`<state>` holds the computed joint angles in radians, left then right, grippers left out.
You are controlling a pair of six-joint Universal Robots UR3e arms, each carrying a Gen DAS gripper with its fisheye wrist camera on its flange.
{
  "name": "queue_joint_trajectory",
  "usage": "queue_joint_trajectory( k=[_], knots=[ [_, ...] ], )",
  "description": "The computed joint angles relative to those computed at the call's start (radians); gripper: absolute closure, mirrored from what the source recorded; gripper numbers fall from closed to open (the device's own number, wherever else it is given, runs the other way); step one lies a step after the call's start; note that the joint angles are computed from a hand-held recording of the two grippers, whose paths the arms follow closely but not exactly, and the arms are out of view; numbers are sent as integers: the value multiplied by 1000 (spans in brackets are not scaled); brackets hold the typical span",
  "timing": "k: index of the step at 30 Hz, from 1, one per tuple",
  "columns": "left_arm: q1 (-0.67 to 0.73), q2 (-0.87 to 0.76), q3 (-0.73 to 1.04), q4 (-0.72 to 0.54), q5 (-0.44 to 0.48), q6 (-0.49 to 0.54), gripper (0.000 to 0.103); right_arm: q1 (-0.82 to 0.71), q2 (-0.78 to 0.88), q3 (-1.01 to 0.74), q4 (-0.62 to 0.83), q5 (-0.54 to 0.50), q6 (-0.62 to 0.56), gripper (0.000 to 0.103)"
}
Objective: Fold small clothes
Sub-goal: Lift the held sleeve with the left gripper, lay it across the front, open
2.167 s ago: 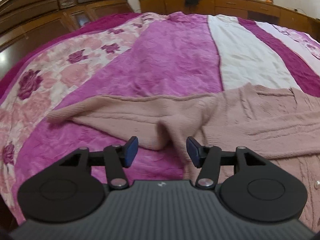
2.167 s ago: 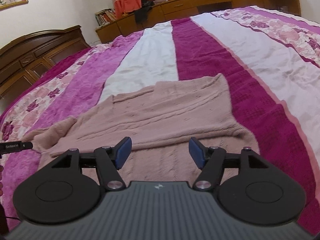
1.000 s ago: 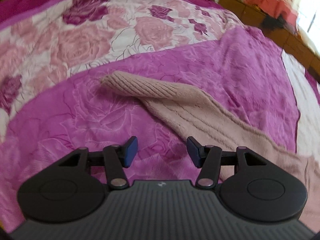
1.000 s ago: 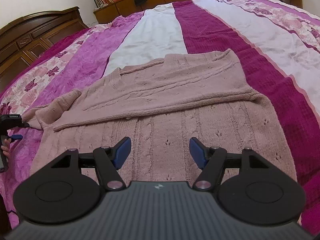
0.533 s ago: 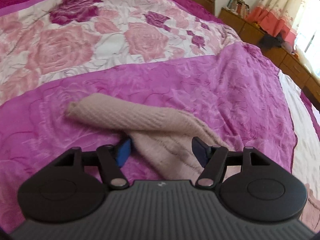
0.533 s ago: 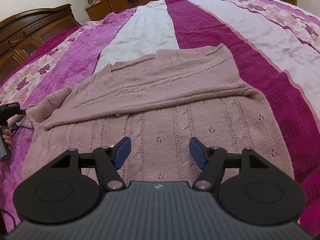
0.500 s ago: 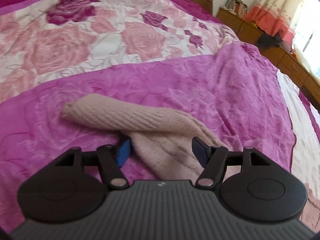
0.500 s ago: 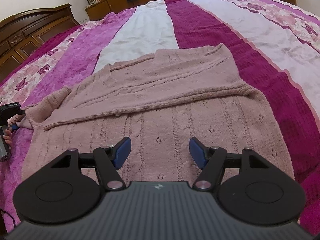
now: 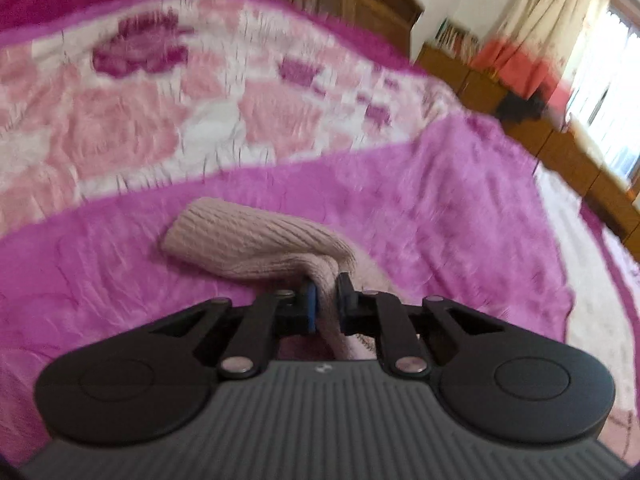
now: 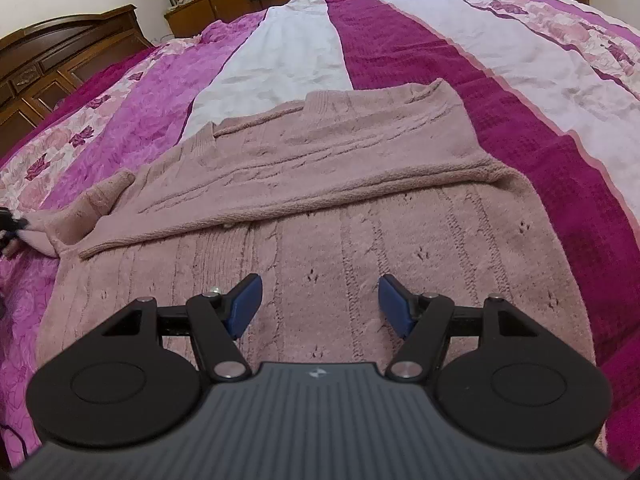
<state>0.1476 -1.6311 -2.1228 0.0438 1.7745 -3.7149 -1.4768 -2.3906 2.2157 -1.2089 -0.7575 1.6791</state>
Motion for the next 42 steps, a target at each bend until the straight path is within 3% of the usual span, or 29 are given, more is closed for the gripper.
queue_joint_trajectory(
  k=[3,8,14,18,26,42],
  knots=[
    [-40,60,-14,38,87,20,91,-15,6,-7,24,3,-20,32],
    [-94,167,-10,46,143,51,91,-42,10,-22,80,3,-60,32],
    [-250,160,127,36,294,97,91,-93,24,-53,174,4,-142,32],
    [-338,132,246,3,329,137,91,-118,51,-71,208,6,-166,32],
    [-525,-48,515,-40,352,205,92,-162,98,-95,259,2,-218,32],
    [-725,-548,1086,-241,276,162,91,-185,211,-97,183,8,-172,31]
  ],
)
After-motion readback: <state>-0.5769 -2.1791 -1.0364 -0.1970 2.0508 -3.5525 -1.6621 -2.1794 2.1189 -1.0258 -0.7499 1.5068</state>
